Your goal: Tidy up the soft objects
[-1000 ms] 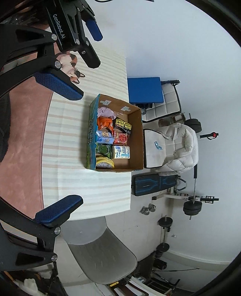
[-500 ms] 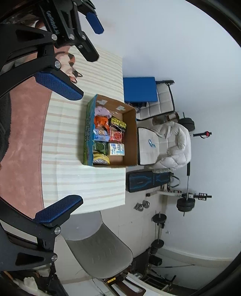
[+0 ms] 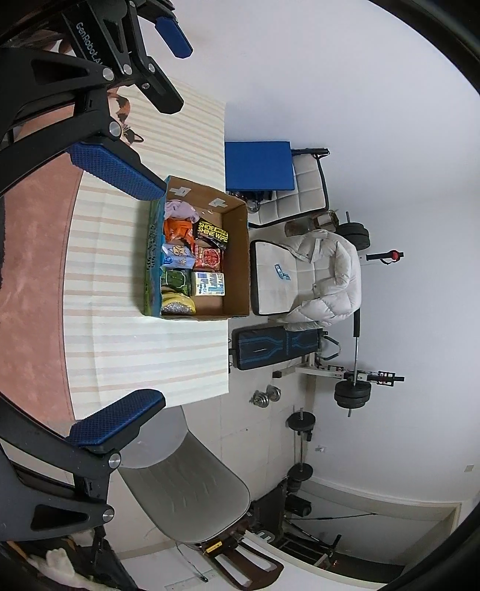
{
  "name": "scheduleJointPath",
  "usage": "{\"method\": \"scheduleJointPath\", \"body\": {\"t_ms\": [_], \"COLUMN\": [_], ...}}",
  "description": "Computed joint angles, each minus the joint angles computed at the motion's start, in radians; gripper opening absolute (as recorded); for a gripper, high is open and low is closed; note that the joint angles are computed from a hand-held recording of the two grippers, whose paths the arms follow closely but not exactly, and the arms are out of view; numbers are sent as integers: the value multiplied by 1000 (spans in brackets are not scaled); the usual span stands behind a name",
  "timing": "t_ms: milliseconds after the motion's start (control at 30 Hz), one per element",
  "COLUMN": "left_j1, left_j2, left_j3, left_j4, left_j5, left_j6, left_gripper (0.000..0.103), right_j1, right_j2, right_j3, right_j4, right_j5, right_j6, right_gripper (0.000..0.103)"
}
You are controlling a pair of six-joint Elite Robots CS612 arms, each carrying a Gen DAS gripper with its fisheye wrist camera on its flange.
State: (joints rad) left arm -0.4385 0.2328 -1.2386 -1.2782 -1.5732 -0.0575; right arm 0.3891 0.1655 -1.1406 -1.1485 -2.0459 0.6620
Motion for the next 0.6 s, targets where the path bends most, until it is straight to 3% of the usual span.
{"method": "scheduleJointPath", "body": {"t_ms": [600], "left_j1": [-2], "left_j2": [-1], "left_j3": [1], "left_j4": [-1], "left_j5": [25], "left_j6": [16], "left_gripper": [100], "right_j1": [4], "right_j2": [-15], "right_j3": [27], "right_j4": [-14], "right_j5": [0], "right_j6": [-6], "right_gripper": [103]}}
